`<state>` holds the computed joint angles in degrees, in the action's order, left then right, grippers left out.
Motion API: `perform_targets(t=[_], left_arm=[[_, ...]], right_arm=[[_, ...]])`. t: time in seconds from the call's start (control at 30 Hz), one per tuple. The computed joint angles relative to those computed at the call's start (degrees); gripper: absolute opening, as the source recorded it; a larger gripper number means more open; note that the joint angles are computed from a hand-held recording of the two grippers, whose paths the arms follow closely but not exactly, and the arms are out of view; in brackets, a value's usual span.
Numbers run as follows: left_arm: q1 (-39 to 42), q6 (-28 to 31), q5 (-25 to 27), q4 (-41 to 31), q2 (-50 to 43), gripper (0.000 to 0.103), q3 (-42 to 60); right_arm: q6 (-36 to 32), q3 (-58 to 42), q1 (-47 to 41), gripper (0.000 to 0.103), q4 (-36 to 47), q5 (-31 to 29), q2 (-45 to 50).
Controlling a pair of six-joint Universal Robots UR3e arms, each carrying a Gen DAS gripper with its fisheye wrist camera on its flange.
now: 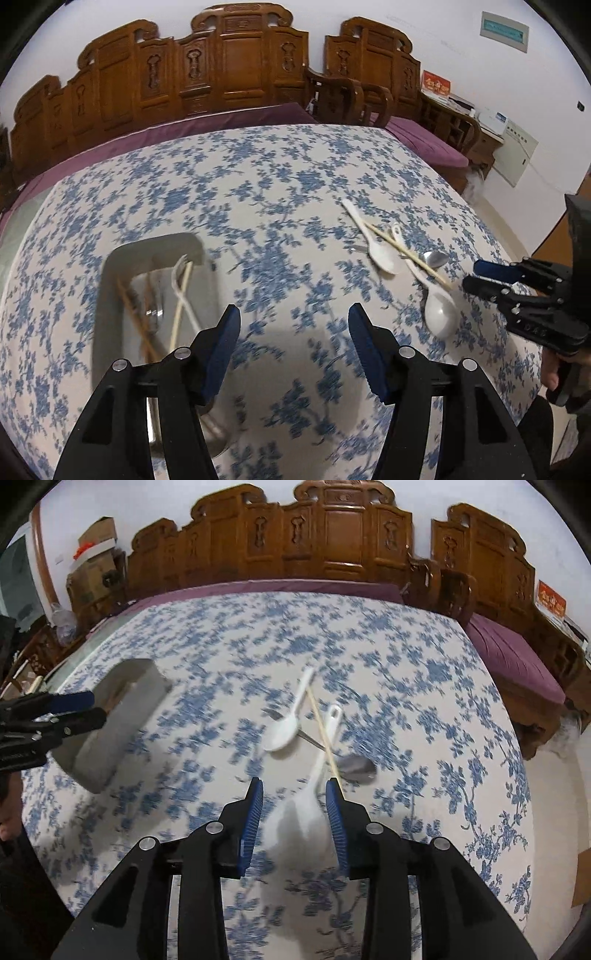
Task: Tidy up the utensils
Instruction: 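Withdraw both open tools from the tray toward the remaining utensils, then grasp another wooden chopstick from the pile with the right tool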
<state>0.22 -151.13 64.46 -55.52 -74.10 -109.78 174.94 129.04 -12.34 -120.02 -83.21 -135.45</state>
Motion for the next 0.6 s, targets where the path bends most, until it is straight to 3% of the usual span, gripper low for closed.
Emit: perform_targets(t=[0.23, 0.4, 0.6], left_arm=[[-9.65, -6.89, 5.15, 6.05, -10.46, 0.058, 5.06], [-13.83, -9.44, 8.07, 8.32, -15.74, 0.058, 8.03], [-16.60, -12.46, 9.83, 8.40, -21.71, 0.058, 12.87]], right_arm=[[-5.52, 3.19, -6.62, 0.037, -2.18, 3.08, 3.01], [-8.84, 3.17, -10.20, 0.023, -2.81, 5.48, 9.18], [-10.74, 1.73, -9.82, 0.018, -3.34, 5.00, 14.50]])
